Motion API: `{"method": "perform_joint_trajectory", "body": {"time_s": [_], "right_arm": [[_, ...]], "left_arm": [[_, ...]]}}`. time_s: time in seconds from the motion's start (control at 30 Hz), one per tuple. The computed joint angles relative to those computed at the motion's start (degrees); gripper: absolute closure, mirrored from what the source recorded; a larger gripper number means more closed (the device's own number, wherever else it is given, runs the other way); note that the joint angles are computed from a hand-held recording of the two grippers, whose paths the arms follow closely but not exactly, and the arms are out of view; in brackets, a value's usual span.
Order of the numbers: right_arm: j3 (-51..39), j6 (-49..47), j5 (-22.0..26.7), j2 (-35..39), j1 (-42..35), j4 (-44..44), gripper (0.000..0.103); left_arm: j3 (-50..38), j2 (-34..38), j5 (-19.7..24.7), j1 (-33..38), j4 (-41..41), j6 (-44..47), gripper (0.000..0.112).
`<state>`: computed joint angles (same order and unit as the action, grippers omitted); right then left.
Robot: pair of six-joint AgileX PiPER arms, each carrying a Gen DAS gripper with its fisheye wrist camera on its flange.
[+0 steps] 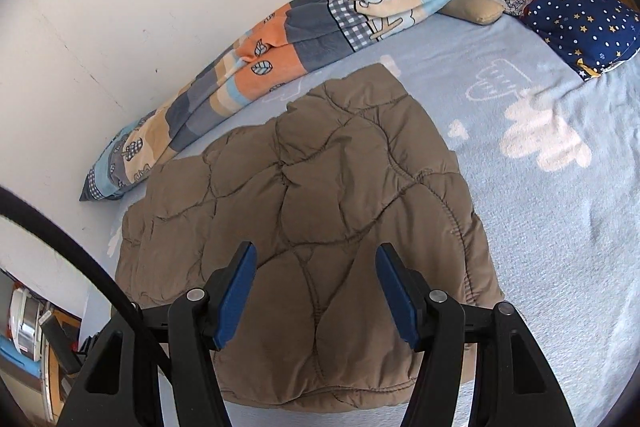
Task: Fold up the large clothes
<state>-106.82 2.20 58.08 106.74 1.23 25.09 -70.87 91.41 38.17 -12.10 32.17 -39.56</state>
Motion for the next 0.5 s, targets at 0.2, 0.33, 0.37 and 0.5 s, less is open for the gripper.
{"method": "perform_joint_trajectory", "body": {"time_s": [0.2,0.33,0.37,0.5], "right_arm": [[-0.5,0.5,0.7,1.5,0.5,-1.0,0.037],[-0.8,0.7,1.2,2.3,0.6,-1.5,0.036],[-0.8,0.9,1.3,2.5,0.6,-1.6,0.035],[-1.5,1.7,2.2,3.9,0.8,-2.1,0.035]], "left_arm": [[0.0,0.0,0.0,0.0,0.0,0.0,0.018],[-0.1,0.1,0.0,0.0,-0.2,0.2,0.018],[-0.4,0.2,0.1,0.2,-0.6,0.7,0.018],[-1.2,0.4,0.0,1.2,-2.9,3.4,0.018]]}}
